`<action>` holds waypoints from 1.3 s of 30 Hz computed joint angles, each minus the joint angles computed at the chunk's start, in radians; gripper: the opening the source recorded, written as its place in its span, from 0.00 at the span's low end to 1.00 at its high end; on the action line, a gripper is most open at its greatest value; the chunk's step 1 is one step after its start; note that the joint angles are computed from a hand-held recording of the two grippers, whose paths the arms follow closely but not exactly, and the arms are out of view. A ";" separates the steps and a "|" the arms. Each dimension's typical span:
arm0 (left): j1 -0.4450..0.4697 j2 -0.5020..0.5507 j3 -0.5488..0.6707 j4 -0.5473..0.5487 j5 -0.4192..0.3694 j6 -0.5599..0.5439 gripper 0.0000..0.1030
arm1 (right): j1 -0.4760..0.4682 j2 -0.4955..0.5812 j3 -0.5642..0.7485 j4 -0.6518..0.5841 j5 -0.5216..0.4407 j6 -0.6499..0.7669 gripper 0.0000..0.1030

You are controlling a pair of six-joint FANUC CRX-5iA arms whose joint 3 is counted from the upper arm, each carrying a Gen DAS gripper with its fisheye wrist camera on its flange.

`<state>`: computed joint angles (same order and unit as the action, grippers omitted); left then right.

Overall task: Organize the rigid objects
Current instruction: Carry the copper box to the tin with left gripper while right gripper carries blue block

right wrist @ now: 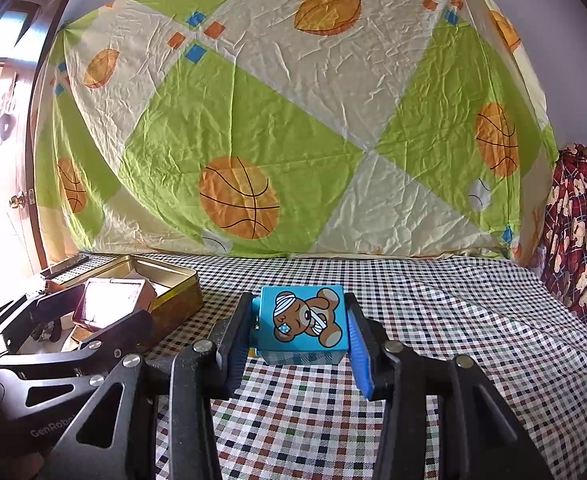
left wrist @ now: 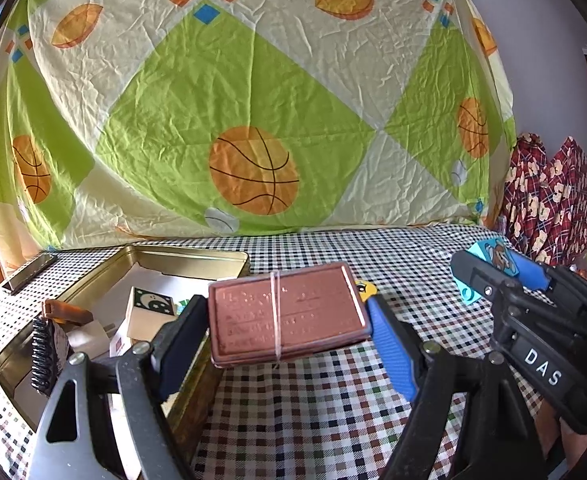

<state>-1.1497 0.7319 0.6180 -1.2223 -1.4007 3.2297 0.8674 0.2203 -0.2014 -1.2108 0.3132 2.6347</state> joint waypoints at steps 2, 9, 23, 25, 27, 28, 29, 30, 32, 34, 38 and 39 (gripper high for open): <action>-0.003 -0.003 -0.005 -0.003 -0.002 0.006 0.78 | 0.005 -0.001 -0.002 0.003 0.001 0.001 0.44; -0.013 -0.011 -0.023 -0.017 -0.012 0.027 0.78 | 0.011 -0.004 -0.004 0.002 0.000 0.003 0.44; -0.044 -0.016 -0.043 -0.061 -0.077 0.098 0.78 | 0.031 0.002 0.004 0.000 -0.016 -0.001 0.44; -0.049 -0.015 -0.045 -0.070 -0.088 0.106 0.78 | 0.034 0.005 0.008 -0.011 -0.015 0.012 0.44; -0.054 -0.014 -0.043 -0.077 -0.099 0.110 0.78 | 0.038 0.005 0.008 -0.004 -0.014 0.002 0.44; -0.057 -0.012 -0.043 -0.082 -0.107 0.115 0.78 | 0.040 0.005 0.007 0.001 -0.014 -0.004 0.44; -0.059 -0.013 -0.045 -0.084 -0.111 0.118 0.78 | 0.040 0.005 0.007 0.003 -0.016 -0.008 0.44; -0.060 -0.014 -0.047 -0.085 -0.114 0.121 0.78 | 0.041 0.005 0.007 0.008 -0.017 -0.013 0.44; -0.063 -0.018 -0.054 -0.089 -0.121 0.136 0.78 | 0.043 0.006 0.006 0.016 -0.019 -0.028 0.44; -0.062 -0.025 -0.065 -0.086 -0.117 0.147 0.78 | 0.042 0.007 0.008 0.017 -0.026 -0.036 0.44; -0.059 -0.033 -0.077 -0.080 -0.107 0.154 0.78 | 0.031 0.011 0.022 -0.018 -0.052 -0.002 0.44; -0.059 -0.033 -0.077 -0.080 -0.108 0.154 0.78 | 0.031 0.013 0.024 -0.019 -0.055 -0.002 0.44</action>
